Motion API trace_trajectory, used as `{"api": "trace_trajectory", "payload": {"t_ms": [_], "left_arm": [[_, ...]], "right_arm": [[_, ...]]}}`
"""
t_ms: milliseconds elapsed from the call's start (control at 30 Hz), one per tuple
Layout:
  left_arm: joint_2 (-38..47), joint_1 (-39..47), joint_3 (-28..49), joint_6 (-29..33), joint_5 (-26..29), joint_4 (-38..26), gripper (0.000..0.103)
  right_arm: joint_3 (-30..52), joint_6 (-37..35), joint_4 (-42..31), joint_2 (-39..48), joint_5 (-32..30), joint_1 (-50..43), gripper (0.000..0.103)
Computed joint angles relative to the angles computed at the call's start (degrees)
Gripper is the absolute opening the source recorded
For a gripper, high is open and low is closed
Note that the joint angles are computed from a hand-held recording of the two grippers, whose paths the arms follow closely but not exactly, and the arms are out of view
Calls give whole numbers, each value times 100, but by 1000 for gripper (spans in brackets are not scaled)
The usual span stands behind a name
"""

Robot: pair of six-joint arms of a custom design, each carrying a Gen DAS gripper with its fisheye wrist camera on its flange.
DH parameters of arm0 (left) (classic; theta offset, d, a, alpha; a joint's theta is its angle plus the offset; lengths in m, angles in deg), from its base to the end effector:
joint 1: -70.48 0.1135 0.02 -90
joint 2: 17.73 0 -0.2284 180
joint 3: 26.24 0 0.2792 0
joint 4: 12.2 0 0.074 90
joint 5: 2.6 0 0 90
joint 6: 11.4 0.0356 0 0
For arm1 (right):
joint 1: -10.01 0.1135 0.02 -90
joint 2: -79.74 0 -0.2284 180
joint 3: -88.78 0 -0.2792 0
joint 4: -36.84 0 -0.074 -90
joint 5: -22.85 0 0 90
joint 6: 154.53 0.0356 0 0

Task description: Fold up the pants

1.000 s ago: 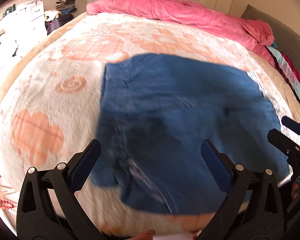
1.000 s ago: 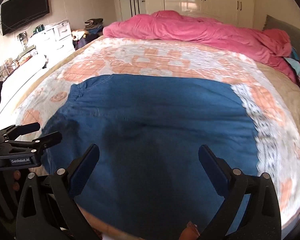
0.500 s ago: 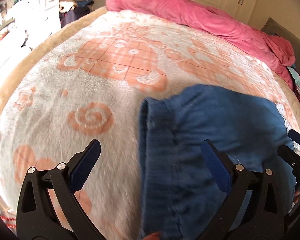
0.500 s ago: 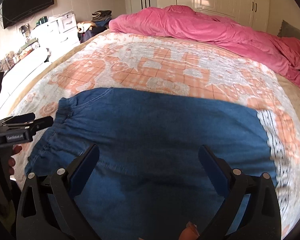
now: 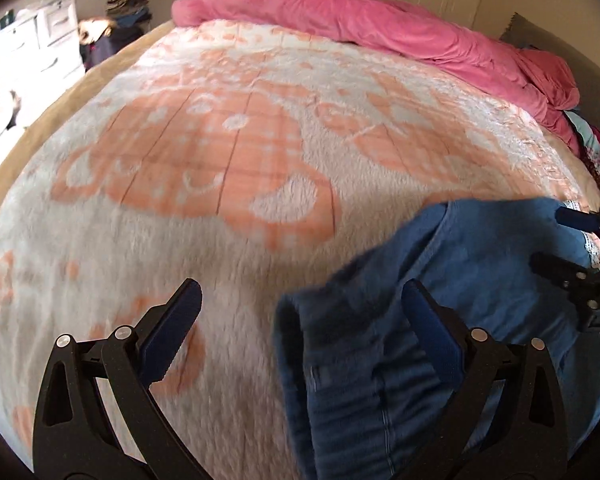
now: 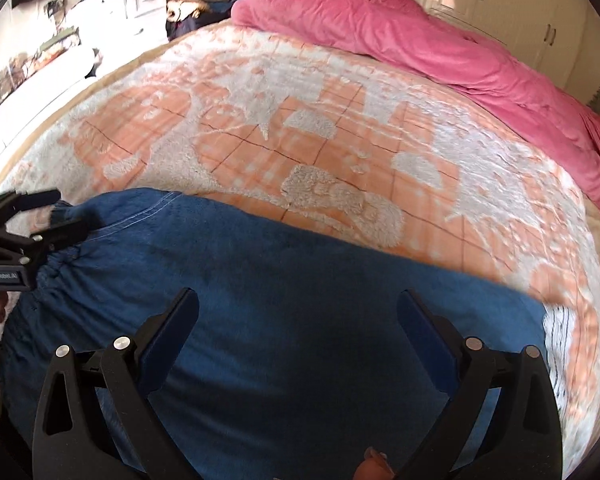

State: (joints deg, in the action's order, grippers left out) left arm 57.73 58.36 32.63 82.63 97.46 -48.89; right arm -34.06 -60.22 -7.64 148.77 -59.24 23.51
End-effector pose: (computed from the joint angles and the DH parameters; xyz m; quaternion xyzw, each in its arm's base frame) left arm 0.2875 -0.0681 0.1675 0.1601 0.9322 -0.1051 0.3071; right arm 0.2657 0.0587 0.1784 -0.0566 0.9534 -0.0205 0.2955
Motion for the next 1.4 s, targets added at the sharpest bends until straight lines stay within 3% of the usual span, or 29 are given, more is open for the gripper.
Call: {"api": "trace_trajectory", "payload": {"t_ms": [67, 100, 133, 300, 467, 767, 800, 933, 1033, 1200, 1400], "left_arm": [[204, 49, 121, 88, 279, 49, 89], [328, 94, 186, 143, 509, 30, 72], [471, 136, 266, 199, 723, -25, 63], [391, -33, 157, 518, 540, 88, 32], [-28, 129, -88, 609, 839, 159, 26], [-1181, 449, -590, 655, 1385, 131, 26], [-1263, 456, -624, 657, 1415, 105, 26], [-1260, 435, -646, 684, 1377, 88, 26], [-1309, 451, -682, 680, 1343, 82, 26], [-1298, 580, -671, 689, 1461, 34, 26], [-2269, 372, -1110, 692, 1249, -14, 26]], "right_arm": [[144, -174, 103, 298, 55, 13, 99], [199, -239, 170, 415, 68, 20, 99], [263, -352, 230, 556, 45, 20, 99], [548, -692, 298, 1040, 171, 56, 99], [732, -1073, 339, 1211, 270, 54, 99], [1128, -1696, 241, 1666, 313, 186, 97], [1173, -1700, 171, 1724, 298, 222, 95], [1107, -1596, 130, 1676, -240, 250, 43], [814, -1520, 276, 1345, -341, 415, 14], [193, -959, 387, 305, -249, 501, 8], [-307, -460, 37, -1102, -35, 645, 8]]}}
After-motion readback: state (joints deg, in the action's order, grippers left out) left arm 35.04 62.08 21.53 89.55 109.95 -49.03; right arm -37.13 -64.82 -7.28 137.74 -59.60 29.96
